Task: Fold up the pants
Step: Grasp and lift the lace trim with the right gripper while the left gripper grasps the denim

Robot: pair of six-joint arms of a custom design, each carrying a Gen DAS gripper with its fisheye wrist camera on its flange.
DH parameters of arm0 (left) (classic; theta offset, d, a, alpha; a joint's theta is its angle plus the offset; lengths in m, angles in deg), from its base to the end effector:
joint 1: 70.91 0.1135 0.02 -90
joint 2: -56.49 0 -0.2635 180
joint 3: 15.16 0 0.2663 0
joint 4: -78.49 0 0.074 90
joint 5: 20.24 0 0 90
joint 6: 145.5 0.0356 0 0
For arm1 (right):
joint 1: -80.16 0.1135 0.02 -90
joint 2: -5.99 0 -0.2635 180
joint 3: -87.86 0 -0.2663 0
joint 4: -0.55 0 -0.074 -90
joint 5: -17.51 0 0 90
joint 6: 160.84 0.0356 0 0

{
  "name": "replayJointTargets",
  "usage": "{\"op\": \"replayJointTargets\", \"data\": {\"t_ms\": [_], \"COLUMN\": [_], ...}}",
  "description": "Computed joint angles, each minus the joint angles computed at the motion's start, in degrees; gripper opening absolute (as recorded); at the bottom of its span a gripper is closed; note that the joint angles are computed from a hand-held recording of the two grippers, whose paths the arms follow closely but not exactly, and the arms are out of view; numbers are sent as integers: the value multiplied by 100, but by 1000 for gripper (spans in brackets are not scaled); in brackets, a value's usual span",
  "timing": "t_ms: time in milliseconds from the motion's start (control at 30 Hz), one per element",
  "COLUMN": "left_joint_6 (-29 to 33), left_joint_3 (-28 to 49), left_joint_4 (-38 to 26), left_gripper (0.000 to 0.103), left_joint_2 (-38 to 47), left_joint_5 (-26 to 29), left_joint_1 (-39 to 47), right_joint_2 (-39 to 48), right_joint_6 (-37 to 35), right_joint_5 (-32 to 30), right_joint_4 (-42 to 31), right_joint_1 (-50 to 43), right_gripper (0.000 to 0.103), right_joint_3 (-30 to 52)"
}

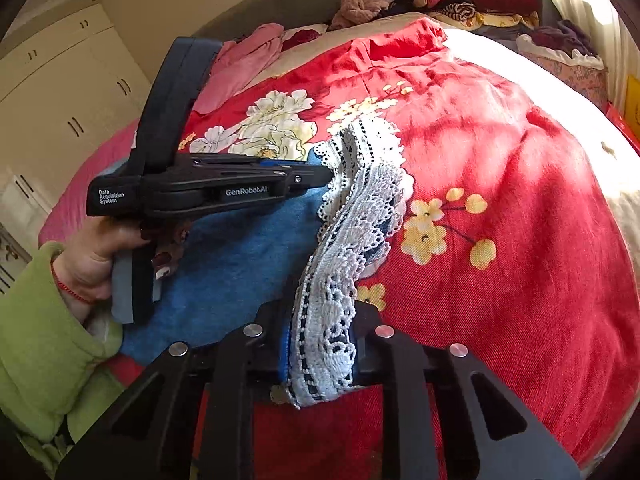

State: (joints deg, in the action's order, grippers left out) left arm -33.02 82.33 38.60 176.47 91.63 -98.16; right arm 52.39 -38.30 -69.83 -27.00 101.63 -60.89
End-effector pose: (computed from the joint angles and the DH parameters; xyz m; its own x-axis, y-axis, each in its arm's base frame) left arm 0.3916 -0.2166 0.1450 -0.5067 0.6601 -0.5546 0.8357 0.5342 -0.1277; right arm 0.1643 0.0628 0.1604 -0.7116 0.2975 -0.6365 0.0580 0.9277 0.3688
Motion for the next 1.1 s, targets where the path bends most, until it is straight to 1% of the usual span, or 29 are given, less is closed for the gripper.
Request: {"op": "replayJointTargets", "data": {"t_ms": [33,200,400,533,600,700,733,800,900,933,967,1067,1100], "left_joint_6": [-13,-136,-150,-118,-103,-105,-148,-267,-473,-516,-602,-753,-757], "left_joint_3": [16,-37,-414,-471,-460,-507,-454,-251,-29,59,205,386,358], "left_joint_4": [-37,-164,-174,-342,-368,-204,-187,-346,-442,-528,-638,-858,-877], "left_gripper": [6,4,4,5,8,9,9,9,9,9,9,9,13], "left_joint_2": [2,-182,-728,-847,-843,-825,-771,-613,-389,-309,-164,46,42], "left_joint_5": [119,740,1369,1563,1541,1338,1363,1617,1837,1916,2068,2391,2393], "left_joint_1": [63,399,1032,1569,1827,2260,2408,2824,3335,3459,3601,3786,3783], "right_joint_2": [27,259,1026,1832,2335,3158,3438,3965,4633,4839,5029,5454,5526], "right_joint_6": [-11,-90,-309,-435,-498,-602,-615,-674,-747,-767,-787,-871,-865], "right_joint_5": [49,374,828,903,814,718,659,628,638,637,672,750,693], "right_joint_4": [-22,-139,-36,216,356,485,490,461,345,308,243,179,196], "right_joint_1": [70,570,1465,1940,2090,2269,2329,2505,2755,2824,2894,3055,3083], "right_gripper": [18,18,18,18,18,18,18,18,18,14,14,14,14], "right_joint_3": [90,648,1460,1961,2242,2744,2933,3327,3867,4036,4202,4537,4592]}}
